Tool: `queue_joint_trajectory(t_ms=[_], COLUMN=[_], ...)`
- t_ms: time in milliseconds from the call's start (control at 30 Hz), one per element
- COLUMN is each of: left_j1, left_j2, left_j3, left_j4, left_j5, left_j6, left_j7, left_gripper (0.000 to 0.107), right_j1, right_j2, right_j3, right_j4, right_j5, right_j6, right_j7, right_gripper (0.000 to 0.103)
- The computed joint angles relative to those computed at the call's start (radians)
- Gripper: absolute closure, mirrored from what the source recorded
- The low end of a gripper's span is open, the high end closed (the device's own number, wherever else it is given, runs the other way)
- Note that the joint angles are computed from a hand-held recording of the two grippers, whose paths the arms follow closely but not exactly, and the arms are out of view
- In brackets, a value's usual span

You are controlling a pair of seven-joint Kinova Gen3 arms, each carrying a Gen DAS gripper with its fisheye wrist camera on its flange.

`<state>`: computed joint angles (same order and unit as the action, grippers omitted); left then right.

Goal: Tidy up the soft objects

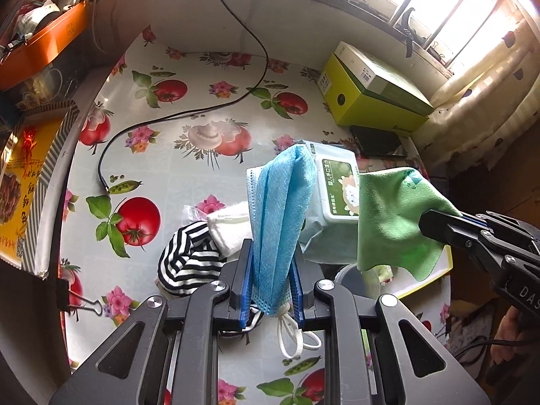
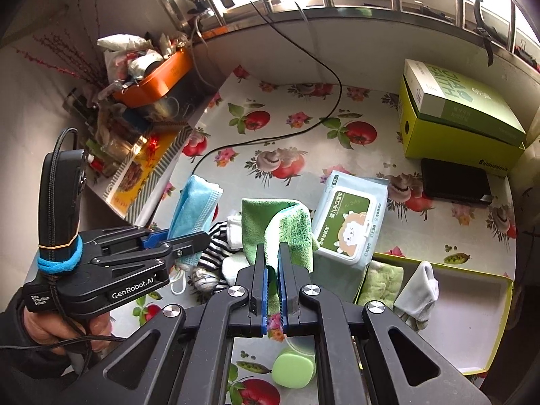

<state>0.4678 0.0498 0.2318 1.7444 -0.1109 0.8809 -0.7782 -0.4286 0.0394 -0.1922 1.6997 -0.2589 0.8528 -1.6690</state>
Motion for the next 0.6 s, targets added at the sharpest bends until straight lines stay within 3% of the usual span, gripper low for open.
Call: queue_joint_trajectory(t_ms=[600], left_j1=[0.06], left_j2=[0.087], left_j3=[0.003], left_j4=[-0.103], left_j5=[-0.002], left_j6=[0.036], left_j7=[-0.041], left_gripper=[0.087], right_j1=[0.062], right_j2=[-0.076], right_j3=[0.039], right_j4=[0.085], right_j5=[-0.034], right_j6=[-0.005], right_j7=[0.006], right_gripper=[0.098])
